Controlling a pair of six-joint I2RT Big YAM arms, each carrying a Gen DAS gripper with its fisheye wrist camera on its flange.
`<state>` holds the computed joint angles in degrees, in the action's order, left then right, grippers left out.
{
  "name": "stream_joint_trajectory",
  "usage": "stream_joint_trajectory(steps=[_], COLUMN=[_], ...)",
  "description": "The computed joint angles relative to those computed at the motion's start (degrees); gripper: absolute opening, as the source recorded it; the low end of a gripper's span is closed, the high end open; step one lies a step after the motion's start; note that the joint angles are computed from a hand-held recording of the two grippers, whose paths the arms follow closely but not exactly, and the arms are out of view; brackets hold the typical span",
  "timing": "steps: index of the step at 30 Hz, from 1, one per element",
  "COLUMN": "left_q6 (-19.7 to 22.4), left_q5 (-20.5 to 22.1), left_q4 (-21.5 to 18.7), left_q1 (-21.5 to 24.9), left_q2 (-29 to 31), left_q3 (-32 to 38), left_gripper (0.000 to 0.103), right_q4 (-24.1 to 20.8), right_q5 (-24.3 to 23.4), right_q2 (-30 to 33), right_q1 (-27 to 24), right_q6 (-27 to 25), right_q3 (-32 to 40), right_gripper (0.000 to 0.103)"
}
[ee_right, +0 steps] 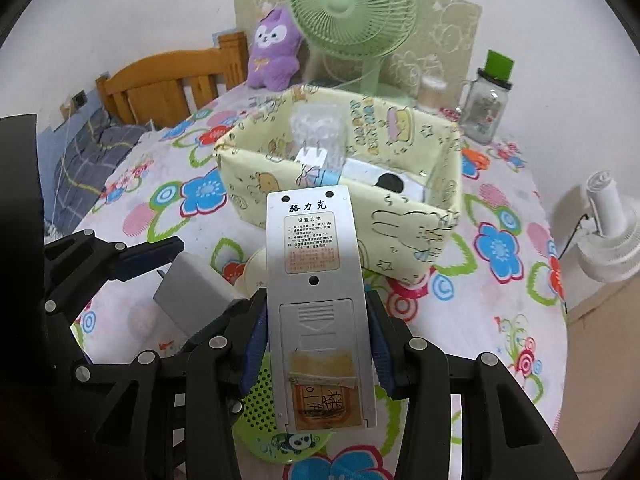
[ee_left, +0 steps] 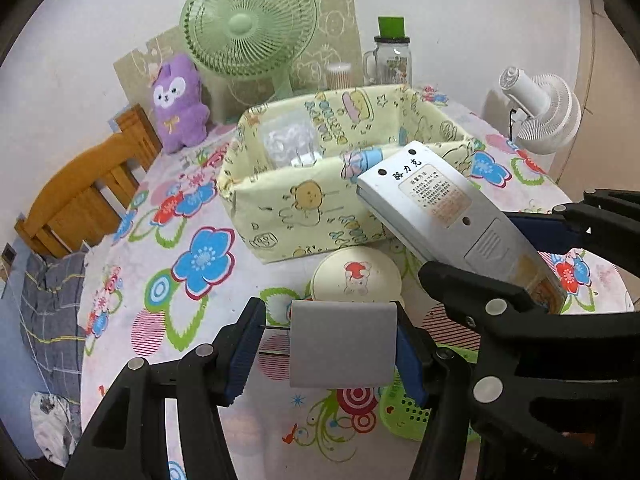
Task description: Organize rigid objects
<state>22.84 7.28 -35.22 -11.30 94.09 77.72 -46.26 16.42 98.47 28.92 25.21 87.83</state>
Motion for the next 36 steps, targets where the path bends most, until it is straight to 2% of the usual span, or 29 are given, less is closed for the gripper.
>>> stream_joint_trajectory(steps=[10,14,20,36], left_q6=[0.0,0.2,0.5,-0.7], left_q5=[0.5,1.2,0.8,0.7], left_q4=[1.2,0.4,1.2,0.3], left_q1=[0.0,0.1,-0.2,-0.9], left_q2=[-2.9,-2.9,-3.4,-0.3], left_q3=[-1.4,-0.8,-0.3,5.5], left_gripper=[0.063,0.063,0.063,0.063], right_q4=[1.2,0.5,-0.3,-1.0], right_q5=[3.2,5.3,8.0,8.3], right_q2=[-3.3,-3.7,-4.2,-3.1], right_q1=[1.7,2.2,2.5,0.3], right_q6=[3.3,4.7,6.3,7.9], right_q3=[-2.1,-2.0,-1.5,1.8], right_gripper=[0.048,0.048,0.048,0.048])
